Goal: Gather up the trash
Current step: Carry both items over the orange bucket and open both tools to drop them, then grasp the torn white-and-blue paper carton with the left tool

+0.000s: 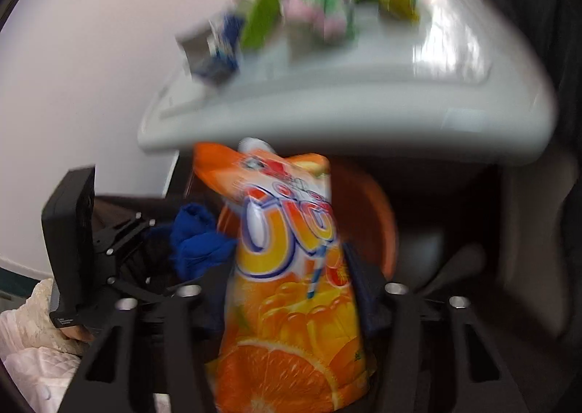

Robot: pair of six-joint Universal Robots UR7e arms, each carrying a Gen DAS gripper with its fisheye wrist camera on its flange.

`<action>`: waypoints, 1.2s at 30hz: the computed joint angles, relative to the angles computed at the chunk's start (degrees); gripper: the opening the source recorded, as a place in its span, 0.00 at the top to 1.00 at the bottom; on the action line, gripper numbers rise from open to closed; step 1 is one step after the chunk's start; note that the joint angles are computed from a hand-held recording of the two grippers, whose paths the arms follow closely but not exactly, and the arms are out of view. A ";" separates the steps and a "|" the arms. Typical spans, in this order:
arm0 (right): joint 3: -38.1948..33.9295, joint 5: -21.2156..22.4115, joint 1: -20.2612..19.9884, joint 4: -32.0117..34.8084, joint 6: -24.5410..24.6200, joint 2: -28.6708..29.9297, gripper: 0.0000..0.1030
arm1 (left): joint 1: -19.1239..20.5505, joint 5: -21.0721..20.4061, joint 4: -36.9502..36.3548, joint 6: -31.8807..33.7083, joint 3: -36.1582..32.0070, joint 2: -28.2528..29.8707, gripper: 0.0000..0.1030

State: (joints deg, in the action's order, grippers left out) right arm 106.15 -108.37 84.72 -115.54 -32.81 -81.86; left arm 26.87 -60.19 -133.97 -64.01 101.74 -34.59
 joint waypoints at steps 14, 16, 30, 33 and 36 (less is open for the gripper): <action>1.44 11.03 -1.94 -10.22 -2.76 -3.17 0.05 | -5.86 23.99 11.72 -18.92 3.56 -8.78 0.09; 1.29 11.62 -1.68 -11.10 -2.69 -2.99 0.05 | -5.73 28.80 19.31 -22.01 0.67 -8.80 0.08; -4.64 14.31 -3.48 -9.27 1.10 3.28 0.05 | 5.00 34.98 39.51 -31.18 -13.92 -1.07 0.08; -5.23 14.02 -3.64 -9.28 1.12 4.23 0.05 | 6.97 34.95 40.84 -31.91 -15.45 -0.52 0.08; -5.98 13.61 -3.99 -8.37 2.00 5.26 0.05 | 8.76 34.34 39.97 -29.78 -16.86 0.28 0.08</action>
